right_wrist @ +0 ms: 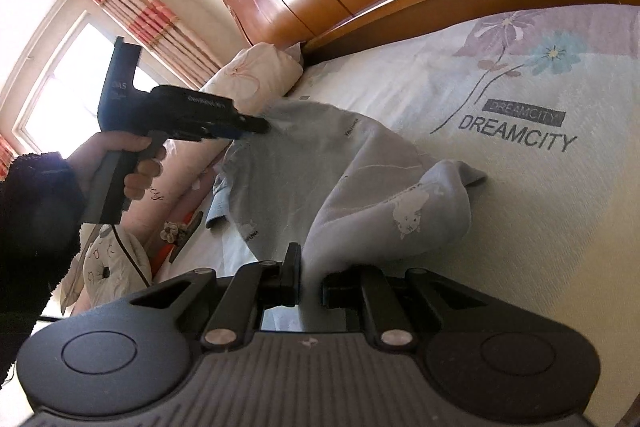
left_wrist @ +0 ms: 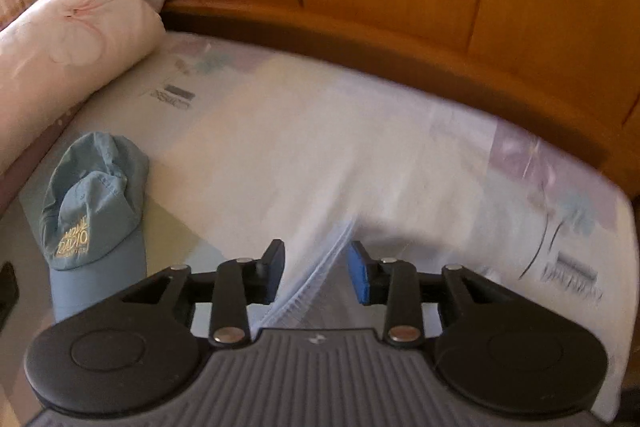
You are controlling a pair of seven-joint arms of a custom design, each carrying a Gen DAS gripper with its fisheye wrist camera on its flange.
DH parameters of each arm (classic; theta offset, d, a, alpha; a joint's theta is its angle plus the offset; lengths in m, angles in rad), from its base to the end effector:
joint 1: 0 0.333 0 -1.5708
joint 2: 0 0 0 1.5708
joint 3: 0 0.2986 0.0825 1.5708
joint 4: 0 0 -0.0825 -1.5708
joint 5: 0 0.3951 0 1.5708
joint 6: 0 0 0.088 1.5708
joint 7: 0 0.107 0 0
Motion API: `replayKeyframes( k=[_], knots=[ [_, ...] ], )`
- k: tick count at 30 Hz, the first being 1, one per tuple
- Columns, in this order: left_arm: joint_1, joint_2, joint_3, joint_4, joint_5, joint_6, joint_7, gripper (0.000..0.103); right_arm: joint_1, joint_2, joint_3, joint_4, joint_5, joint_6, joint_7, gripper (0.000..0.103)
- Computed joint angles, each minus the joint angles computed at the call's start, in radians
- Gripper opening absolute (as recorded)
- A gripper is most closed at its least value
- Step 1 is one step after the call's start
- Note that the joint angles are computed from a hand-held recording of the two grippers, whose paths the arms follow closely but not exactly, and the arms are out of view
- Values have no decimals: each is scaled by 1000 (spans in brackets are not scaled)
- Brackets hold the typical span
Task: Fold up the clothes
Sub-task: 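Lift the folded sweatpants with both tools and fold them over once more, then lower the sweatpants onto the bed and open both tools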
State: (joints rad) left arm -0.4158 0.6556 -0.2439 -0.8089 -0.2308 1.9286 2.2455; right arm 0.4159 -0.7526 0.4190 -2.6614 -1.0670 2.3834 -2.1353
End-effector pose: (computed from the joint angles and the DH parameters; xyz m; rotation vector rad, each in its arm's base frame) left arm 0.6314 -0.4131 0.5993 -0.5086 2.8731 -0.9019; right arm 0.2693 0.2874 0.4828 -0.4832 1.9572 -0.5739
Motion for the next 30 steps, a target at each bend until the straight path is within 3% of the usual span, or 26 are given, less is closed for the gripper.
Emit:
replayKeyframes(
  k=[2,4,7,9,11,14,16,19,24,25,27,28,30],
  knots=[
    [47,-45,-33,-71,-80,-2,13,39,0,0,0,-1,1,1,2,12],
    [117,-113,-71,-199,-197,-68,53,42,-2,-3,0,-5,-2,7,11,12],
    [180,-198,-74,-398,-317,-141,83,42,-10,-21,1,-23,-14,33,63,17],
    [184,-230,-53,-498,-325,-153,87,42,-18,-42,3,-46,-24,62,124,29],
    [199,-264,-38,-593,-390,-109,142,43,-24,-72,17,-78,-30,83,209,64],
    [219,-227,-36,-555,-436,-145,75,39,-33,-124,48,-131,-42,107,363,70],
    [216,-224,-34,-550,-421,-142,96,35,-46,-169,86,-177,-60,116,523,71],
    [211,-241,-33,-568,-409,-129,119,35,-60,-218,148,-222,-93,71,734,71],
    [209,-231,-34,-562,-415,-132,117,35,-15,-202,105,-223,-77,-50,712,68],
    [211,-227,-34,-558,-420,-136,114,35,-4,-193,82,-221,-73,-57,680,60],
    [215,-222,-34,-554,-428,-142,111,35,24,-170,34,-211,-41,-67,587,31],
    [217,-220,-35,-553,-432,-145,110,35,40,-155,19,-201,-9,-86,531,10],
    [217,-221,-35,-555,-431,-143,116,35,65,-130,13,-177,48,-136,442,10]
  ],
)
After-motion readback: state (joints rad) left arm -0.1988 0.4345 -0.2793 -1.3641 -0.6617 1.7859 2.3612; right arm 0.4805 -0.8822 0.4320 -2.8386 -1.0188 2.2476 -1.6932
